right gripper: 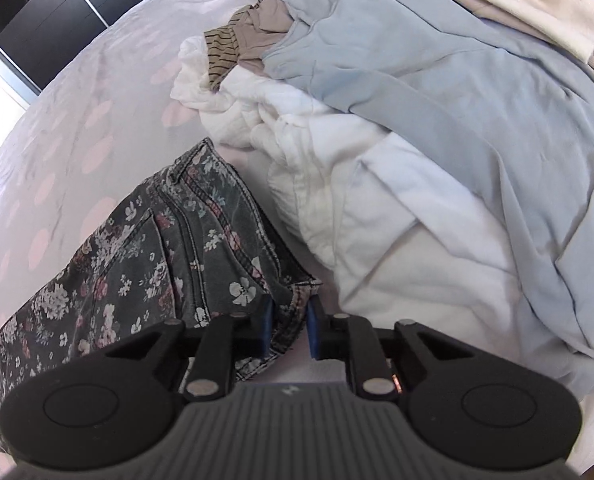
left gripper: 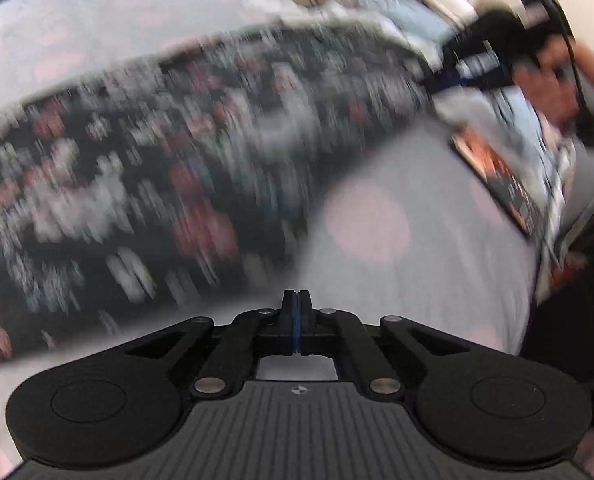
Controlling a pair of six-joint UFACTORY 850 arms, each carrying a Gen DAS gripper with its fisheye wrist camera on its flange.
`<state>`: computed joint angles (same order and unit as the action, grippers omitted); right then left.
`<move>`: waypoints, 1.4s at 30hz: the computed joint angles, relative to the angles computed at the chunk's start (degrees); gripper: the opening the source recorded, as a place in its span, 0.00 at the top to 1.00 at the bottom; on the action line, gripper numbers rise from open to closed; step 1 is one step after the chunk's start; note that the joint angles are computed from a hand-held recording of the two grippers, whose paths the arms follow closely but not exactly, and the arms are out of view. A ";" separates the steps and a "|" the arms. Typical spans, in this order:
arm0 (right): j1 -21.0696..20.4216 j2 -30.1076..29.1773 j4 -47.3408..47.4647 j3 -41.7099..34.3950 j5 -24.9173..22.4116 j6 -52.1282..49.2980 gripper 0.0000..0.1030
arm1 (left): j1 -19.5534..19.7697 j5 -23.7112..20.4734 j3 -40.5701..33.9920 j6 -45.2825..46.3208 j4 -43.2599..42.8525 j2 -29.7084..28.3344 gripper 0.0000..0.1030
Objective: Fold clothes
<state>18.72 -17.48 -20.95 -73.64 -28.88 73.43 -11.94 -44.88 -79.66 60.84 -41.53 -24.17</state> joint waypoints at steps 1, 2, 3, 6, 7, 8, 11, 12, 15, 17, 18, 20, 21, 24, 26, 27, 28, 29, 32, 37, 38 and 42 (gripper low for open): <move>-0.18 0.23 0.05 0.28 0.15 0.01 0.82 | 0.14 0.13 0.53 0.27 -0.10 0.43 1.00; -0.28 0.43 0.53 0.55 0.13 -0.63 0.82 | 0.35 -0.03 0.69 0.00 -0.22 0.64 1.00; -0.22 0.28 0.77 0.46 -0.04 -0.95 0.82 | 0.56 0.13 0.96 -0.13 -0.24 0.94 1.00; 0.01 -0.16 0.82 0.03 -0.57 -1.58 0.81 | 0.73 2.60 2.56 -0.86 0.78 2.84 1.00; 0.10 -0.30 0.90 -0.18 -0.93 -2.12 0.80 | 0.71 3.79 2.99 -1.70 1.43 3.59 1.00; 0.20 -0.47 0.97 -0.41 -1.32 -2.67 0.78 | 0.70 5.07 3.15 -3.04 2.20 4.21 1.00; 0.63 -0.90 0.01 -1.06 -2.99 -2.90 0.67 | 1.58 8.04 3.47 -6.86 3.45 5.67 0.95; 0.79 -0.94 -0.41 -1.16 -3.38 -2.62 0.67 | 1.88 9.02 3.54 -8.22 3.96 6.11 0.91; 2.17 -0.88 -5.89 -1.89 -6.28 1.22 0.66 | 3.30 11.68 3.42 -14.49 7.42 7.50 0.84; 3.67 -0.77 -11.27 -2.68 -8.85 4.03 0.62 | 4.70 12.91 2.87 -19.64 10.58 8.17 0.82; 4.33 -0.58 -13.07 -2.93 -9.15 4.44 0.62 | 5.56 13.27 2.40 -22.14 12.09 8.33 0.81; 5.48 -0.13 -15.92 -3.26 -8.97 4.74 0.60 | 7.81 13.40 1.06 -27.19 15.65 7.99 0.80; 5.91 0.07 -16.41 -3.41 -8.40 4.41 0.60 | 8.94 13.39 0.27 -29.77 17.51 7.71 0.80; 6.94 -0.26 -14.76 -4.79 -6.74 1.07 0.58 | 12.58 12.78 -2.52 -36.35 23.32 6.54 0.80; 7.96 -1.01 -14.19 -6.37 -6.69 -0.84 0.57 | 15.11 12.42 -4.54 -40.64 27.45 5.48 0.80; 8.51 -1.42 -14.39 -7.14 -6.82 -1.52 0.56 | 16.37 12.97 -5.28 -43.47 29.71 4.99 0.80; 9.02 -1.98 -14.53 -8.04 -7.18 -2.35 0.56 | 17.82 13.95 -5.87 -46.93 31.93 4.48 0.80; 9.57 -2.50 -14.76 -8.86 -7.54 -3.21 0.56 | 18.92 14.59 -6.68 -50.79 33.88 3.79 0.79; 10.80 -4.59 -14.70 -11.80 -8.36 -6.21 0.54 | 22.82 16.59 -8.70 -57.14 34.13 1.29 0.77; 11.76 -9.00 -12.40 -17.66 -10.33 -11.31 0.51 | 26.05 18.28 -13.33 -67.46 39.63 -4.06 0.71; 11.92 -9.96 -11.94 -18.90 -10.79 -12.31 0.51 | 26.59 17.97 -14.68 -68.32 40.25 -5.33 0.70; 12.40 -13.78 -10.21 -23.75 -12.60 -16.16 0.51 | 28.45 16.07 -19.39 -72.92 42.48 -9.92 0.70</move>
<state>31.12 -31.26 -31.16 -97.39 -41.48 57.27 16.52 -28.81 -99.06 -12.08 0.95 -34.08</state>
